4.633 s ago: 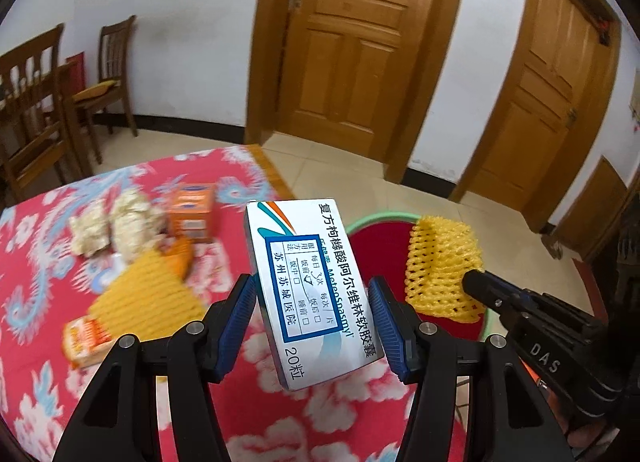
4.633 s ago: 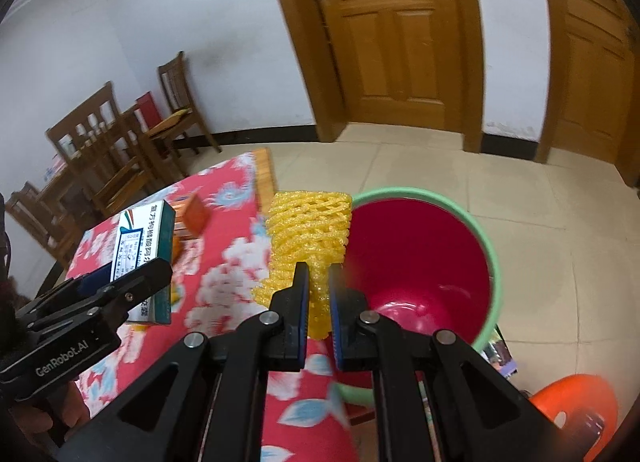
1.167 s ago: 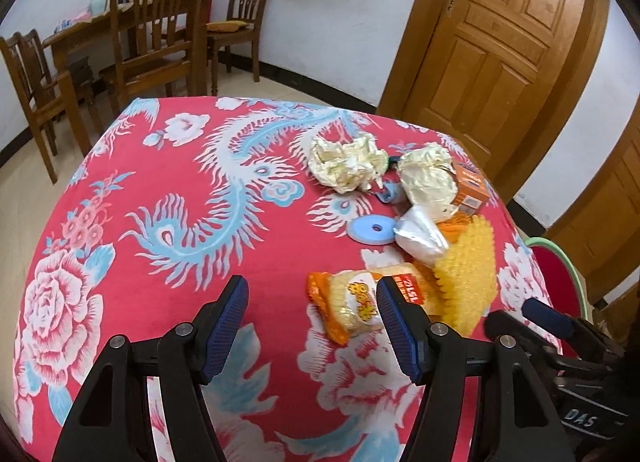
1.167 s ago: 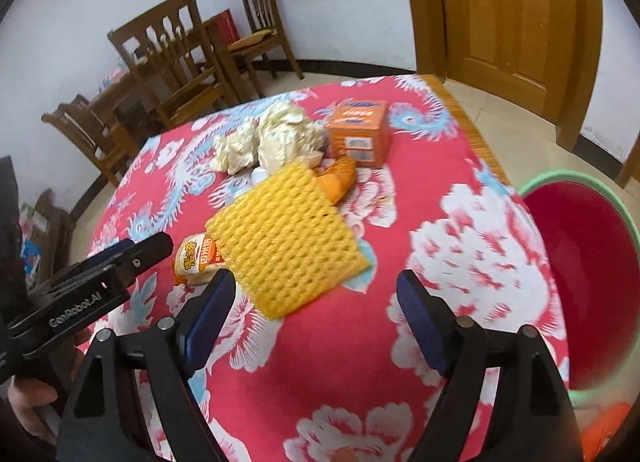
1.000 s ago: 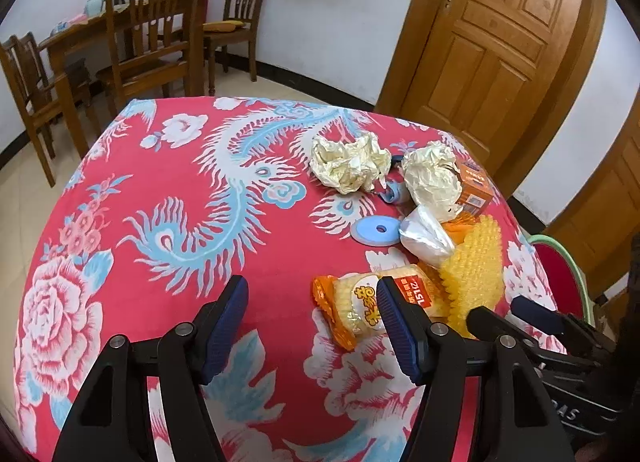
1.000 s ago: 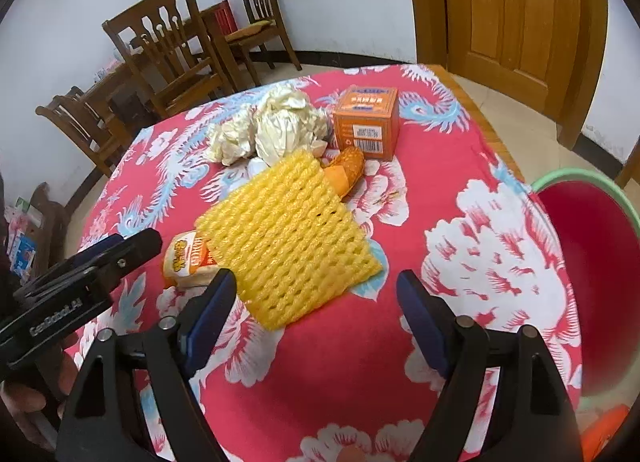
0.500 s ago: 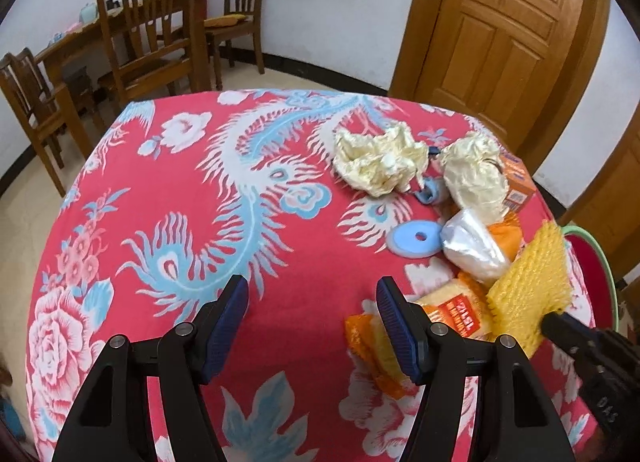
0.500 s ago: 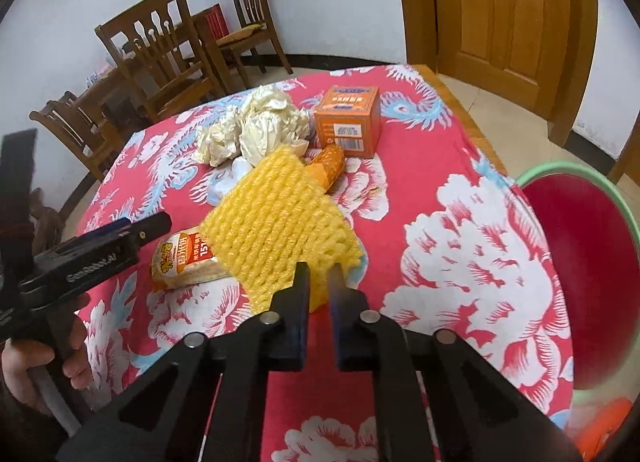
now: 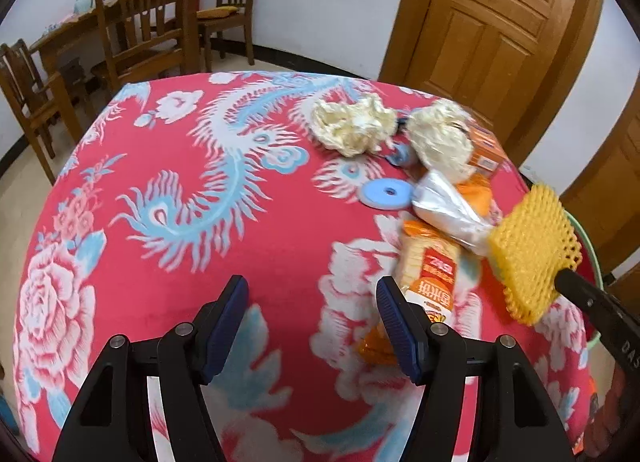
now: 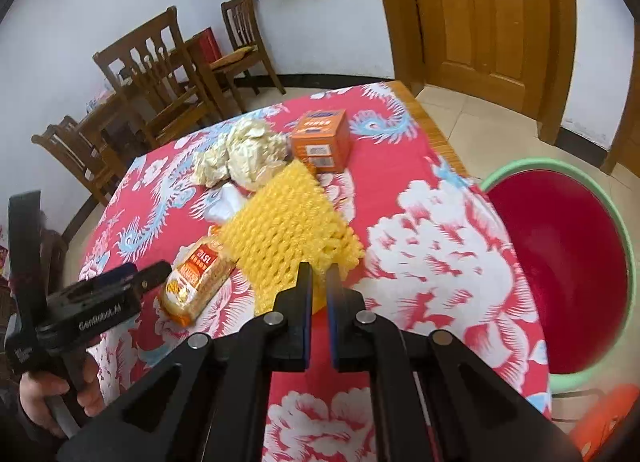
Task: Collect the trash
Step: 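Grasp the orange snack bag with the left tool while the right tool lifts the foam net toward the bin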
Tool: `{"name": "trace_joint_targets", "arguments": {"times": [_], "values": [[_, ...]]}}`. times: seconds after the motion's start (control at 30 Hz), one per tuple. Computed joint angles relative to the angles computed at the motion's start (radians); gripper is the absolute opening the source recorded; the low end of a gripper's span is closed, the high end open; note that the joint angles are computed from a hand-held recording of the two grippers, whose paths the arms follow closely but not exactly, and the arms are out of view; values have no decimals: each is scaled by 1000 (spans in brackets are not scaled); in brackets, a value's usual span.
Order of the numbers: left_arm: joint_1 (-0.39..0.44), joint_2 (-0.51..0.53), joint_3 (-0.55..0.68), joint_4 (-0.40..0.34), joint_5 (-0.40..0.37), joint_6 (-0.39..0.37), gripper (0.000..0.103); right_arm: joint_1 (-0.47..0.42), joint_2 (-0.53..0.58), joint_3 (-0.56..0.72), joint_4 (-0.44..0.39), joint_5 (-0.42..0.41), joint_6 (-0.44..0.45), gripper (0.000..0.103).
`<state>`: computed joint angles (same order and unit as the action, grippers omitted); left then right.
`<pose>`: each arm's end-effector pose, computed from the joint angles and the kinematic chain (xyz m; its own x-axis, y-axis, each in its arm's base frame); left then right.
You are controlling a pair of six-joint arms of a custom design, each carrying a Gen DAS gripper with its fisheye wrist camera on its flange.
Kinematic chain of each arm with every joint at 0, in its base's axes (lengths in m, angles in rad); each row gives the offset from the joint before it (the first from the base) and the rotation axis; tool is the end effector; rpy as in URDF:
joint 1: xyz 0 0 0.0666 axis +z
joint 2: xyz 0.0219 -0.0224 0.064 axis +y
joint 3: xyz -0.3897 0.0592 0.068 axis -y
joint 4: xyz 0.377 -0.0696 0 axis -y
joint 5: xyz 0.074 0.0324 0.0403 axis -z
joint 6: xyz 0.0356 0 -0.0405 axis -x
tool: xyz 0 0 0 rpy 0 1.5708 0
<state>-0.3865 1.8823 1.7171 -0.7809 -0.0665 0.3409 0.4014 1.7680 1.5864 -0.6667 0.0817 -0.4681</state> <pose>0.5952 -0.2401 0.3298 -0.8218 -0.0257 -0.5692 0.0694 0.9870 -0.1447 0.5609 0.2345 0.3491 -0.7695 0.1619 -0.6177 0.0084 0.9698 0.2437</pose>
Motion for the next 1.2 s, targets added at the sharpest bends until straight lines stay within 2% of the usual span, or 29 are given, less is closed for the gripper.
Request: {"name": "trace_joint_targets", "arguments": {"times": [0.23,0.67,0.7,0.77,0.83,1.2], "values": [[-21,-25,-18,47,32,-3,68,-12,-46,-52,31,20,-13,8],[-68,44,63,-2,46,-77,67,-45,-118,-131,77,39,-45,9],[-71,45,64,-1,43,-82,65,-49,-124,-138,80,40,-48,9],[-75,49,67,-1,42,-90,48,-58,-137,-154,88,44,-57,8],[-78,52,69,-5,38,-89,39,-67,-149,-169,96,47,-66,9],[-87,3,18,25,94,-53,38,-127,-203,-247,123,61,-114,9]]}}
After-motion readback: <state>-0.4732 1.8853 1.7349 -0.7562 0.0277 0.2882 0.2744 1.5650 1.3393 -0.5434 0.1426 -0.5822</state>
